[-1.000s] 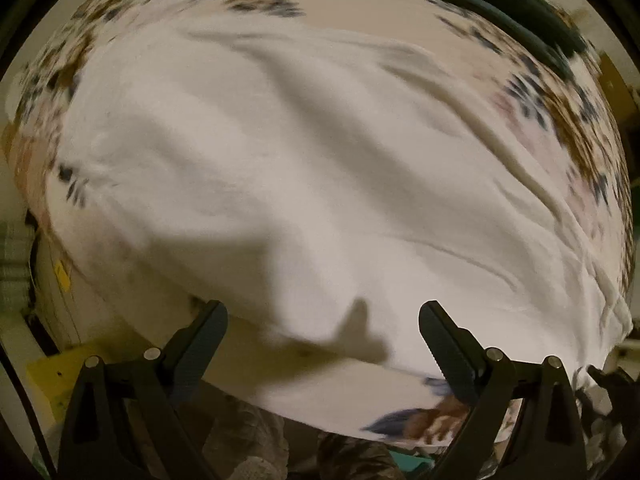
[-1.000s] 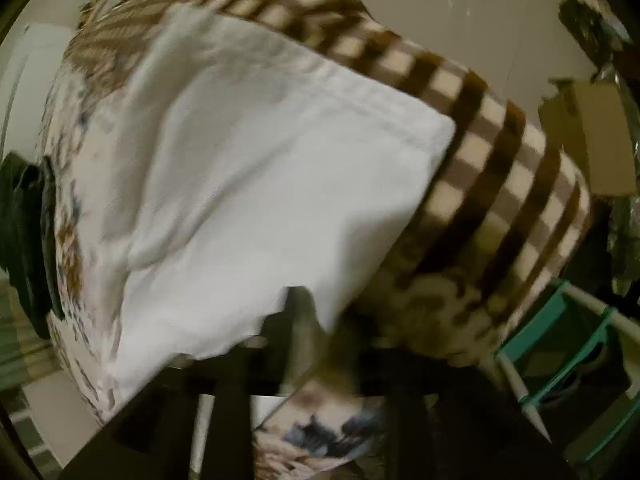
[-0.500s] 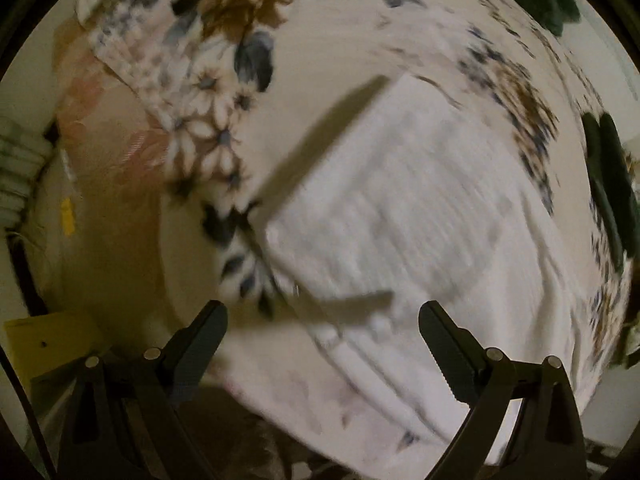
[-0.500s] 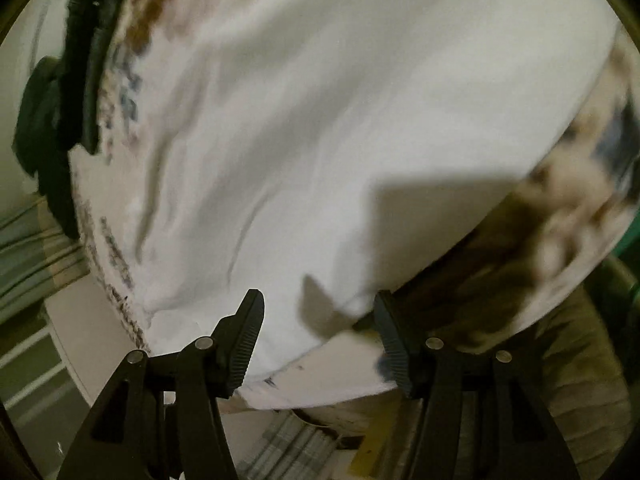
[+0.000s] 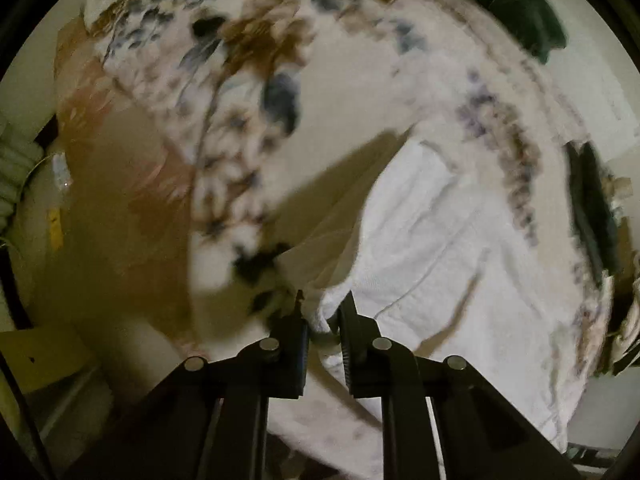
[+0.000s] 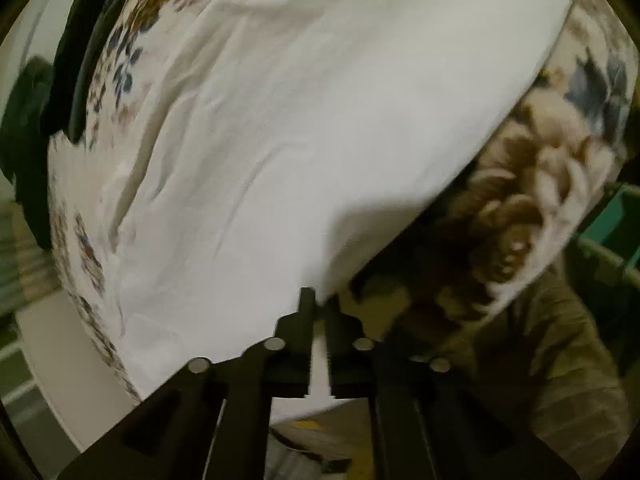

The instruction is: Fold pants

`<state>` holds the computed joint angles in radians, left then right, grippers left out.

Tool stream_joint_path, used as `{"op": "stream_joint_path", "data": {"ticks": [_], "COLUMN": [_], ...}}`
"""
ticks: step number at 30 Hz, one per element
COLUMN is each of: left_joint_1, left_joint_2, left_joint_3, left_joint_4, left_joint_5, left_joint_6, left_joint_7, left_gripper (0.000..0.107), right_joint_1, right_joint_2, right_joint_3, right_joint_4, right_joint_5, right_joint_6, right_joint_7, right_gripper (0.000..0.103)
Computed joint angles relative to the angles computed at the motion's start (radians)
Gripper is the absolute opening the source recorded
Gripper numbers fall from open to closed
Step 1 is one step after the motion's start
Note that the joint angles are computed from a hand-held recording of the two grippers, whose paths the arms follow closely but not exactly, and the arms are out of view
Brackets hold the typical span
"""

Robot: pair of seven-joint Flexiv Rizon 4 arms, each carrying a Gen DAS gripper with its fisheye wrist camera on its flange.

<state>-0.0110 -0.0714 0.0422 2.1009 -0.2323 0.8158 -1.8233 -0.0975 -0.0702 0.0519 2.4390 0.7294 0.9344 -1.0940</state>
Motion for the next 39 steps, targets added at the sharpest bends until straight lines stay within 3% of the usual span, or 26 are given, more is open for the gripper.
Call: {"op": "stream_joint_path", "data": {"ticks": [3, 5, 6, 7, 8, 9, 10, 12, 14, 18, 19, 20, 21, 27, 29, 30, 31, 32, 33, 35, 36, 37, 39], "left_joint_1": [0.024, 0.021, 0.011, 0.003, -0.009, -0.020, -0.031, -0.052, -0.084, -0.103, -0.104, -0.112, -0.127, -0.171, -0.166, -0.164, -0.163, -0.162, -0.161, -0.162, -0.161, -0.161, -0.166], "left_joint_2": [-0.063, -0.052, -0.037, -0.026, -0.007, 0.005, 0.009, -0.012, -0.080, -0.168, -0.197, -0.233, -0.254, -0.317, -0.309, -0.306, -0.305, -0.302, -0.301, -0.298, -0.299, -0.299, -0.307], "left_joint_3": [0.001, 0.005, 0.006, 0.004, -0.002, -0.010, -0.019, -0.041, -0.068, -0.080, -0.087, -0.090, -0.089, -0.068, -0.067, -0.066, -0.064, -0.063, -0.061, -0.057, -0.057, -0.057, -0.060], "left_joint_4": [-0.039, -0.072, -0.100, -0.122, -0.133, -0.143, -0.157, -0.192, -0.293, -0.341, -0.353, -0.377, -0.398, -0.460, -0.454, -0.451, -0.451, -0.449, -0.448, -0.445, -0.447, -0.444, -0.450], "left_joint_5": [-0.041, 0.005, 0.068, 0.118, 0.153, 0.177, 0.203, 0.227, 0.307, 0.224, 0.192, 0.191, 0.198, 0.215, 0.191, 0.179, 0.170, 0.165, 0.164, 0.173, 0.176, 0.180, 0.189], "left_joint_6": [-0.100, -0.146, -0.174, -0.187, -0.176, -0.162, -0.150, -0.108, -0.123, -0.078, -0.073, -0.085, -0.106, -0.162, -0.168, -0.169, -0.170, -0.171, -0.171, -0.175, -0.179, -0.178, -0.170], "left_joint_7": [0.000, -0.018, -0.041, -0.053, -0.049, -0.043, -0.042, -0.021, -0.032, 0.043, 0.074, 0.095, 0.104, 0.133, 0.137, 0.134, 0.128, 0.125, 0.123, 0.124, 0.127, 0.134, 0.144], "left_gripper": [0.025, 0.033, 0.033, 0.037, 0.054, 0.066, 0.086, 0.089, 0.089, 0.089, 0.089, 0.089, 0.089, 0.089, 0.089, 0.089, 0.089, 0.089, 0.089, 0.089, 0.089, 0.089, 0.089], "right_joint_1": [-0.017, -0.011, -0.008, -0.003, 0.008, 0.018, 0.026, 0.044, 0.055, 0.050, 0.044, 0.052, 0.079, -0.017, -0.062, -0.066, -0.071, -0.054, -0.040, 0.010, 0.045, 0.058, 0.054], "right_joint_2": [-0.062, -0.051, -0.028, 0.000, 0.011, 0.012, -0.006, -0.099, -0.224, -0.482, -0.527, -0.551, -0.558, -0.551, -0.551, -0.553, -0.547, -0.538, -0.539, -0.535, -0.537, -0.542, -0.557], "right_joint_3": [-0.020, -0.012, -0.007, -0.004, 0.001, 0.002, -0.001, -0.001, 0.012, 0.068, 0.081, 0.089, 0.082, 0.057, 0.085, 0.097, 0.101, 0.105, 0.103, 0.091, 0.078, 0.066, 0.050], "right_joint_4": [-0.083, -0.146, -0.161, -0.186, -0.210, -0.245, -0.298, -0.434, -0.570, -0.854, -0.899, -0.921, -0.929, -1.000, -1.021, -1.035, -1.027, -1.012, -1.004, -0.952, -0.923, -0.916, -0.921], "right_joint_5": [-0.085, -0.171, -0.193, -0.219, -0.227, -0.220, -0.188, -0.158, -0.181, -0.278, -0.300, -0.339, -0.403, -0.329, -0.301, -0.310, -0.321, -0.345, -0.370, -0.466, -0.525, -0.543, -0.518], "right_joint_6": [-0.197, -0.323, -0.335, -0.346, -0.343, -0.338, -0.333, -0.334, -0.337, -0.532, -0.564, -0.581, -0.586, -0.546, -0.602, -0.649, -0.672, -0.675, -0.681, -0.669, -0.637, -0.621, -0.566], "right_joint_7": [-0.028, -0.046, -0.071, -0.111, -0.136, -0.168, -0.228, -0.342, -0.423, -0.526, -0.565, -0.595, -0.592, -0.400, -0.439, -0.470, -0.508, -0.541, -0.571, -0.634, -0.645, -0.624, -0.548], "right_gripper": [0.008, 0.009, 0.015, 0.034, 0.047, 0.069, 0.078, 0.078, 0.078, 0.075, 0.052, 0.027, 0.013, 0.012, 0.014, 0.022, 0.044, 0.057, 0.078, 0.073, 0.023, 0.004, 0.004]}}
